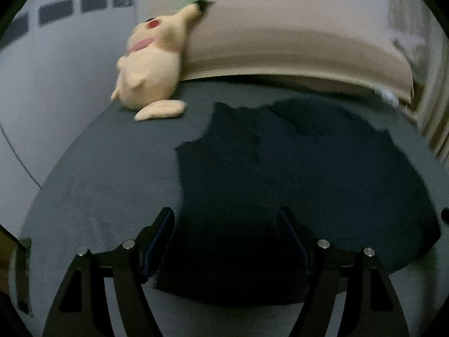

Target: Fold large clothes

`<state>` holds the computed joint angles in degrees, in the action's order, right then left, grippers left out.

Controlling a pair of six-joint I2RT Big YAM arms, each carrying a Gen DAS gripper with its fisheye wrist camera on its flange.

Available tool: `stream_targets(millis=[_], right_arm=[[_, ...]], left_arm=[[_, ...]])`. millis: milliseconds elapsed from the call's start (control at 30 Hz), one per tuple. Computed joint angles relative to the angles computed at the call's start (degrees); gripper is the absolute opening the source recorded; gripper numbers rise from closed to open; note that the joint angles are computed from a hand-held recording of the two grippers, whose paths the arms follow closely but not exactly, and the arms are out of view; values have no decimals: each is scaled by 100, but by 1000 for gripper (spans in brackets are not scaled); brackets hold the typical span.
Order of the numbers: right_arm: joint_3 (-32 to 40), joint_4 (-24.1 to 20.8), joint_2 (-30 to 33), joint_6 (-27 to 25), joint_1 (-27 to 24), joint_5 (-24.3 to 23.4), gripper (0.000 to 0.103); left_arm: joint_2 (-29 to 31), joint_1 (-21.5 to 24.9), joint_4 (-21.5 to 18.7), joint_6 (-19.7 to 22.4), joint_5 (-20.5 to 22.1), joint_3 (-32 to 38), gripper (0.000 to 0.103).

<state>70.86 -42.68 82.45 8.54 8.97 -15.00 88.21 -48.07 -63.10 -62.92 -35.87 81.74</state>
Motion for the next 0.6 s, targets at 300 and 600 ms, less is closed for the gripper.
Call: stream_targets(millis=[300,600], right_arm=[[549,-412,1022,767,-1269,-1960,91],[1436,-800,1888,658,-1182,-2176,91]], left_arm=[[-1204,1136,2295,-642,2204,-1907,79],[-956,1791,3505,-735,3340,-2157,79]])
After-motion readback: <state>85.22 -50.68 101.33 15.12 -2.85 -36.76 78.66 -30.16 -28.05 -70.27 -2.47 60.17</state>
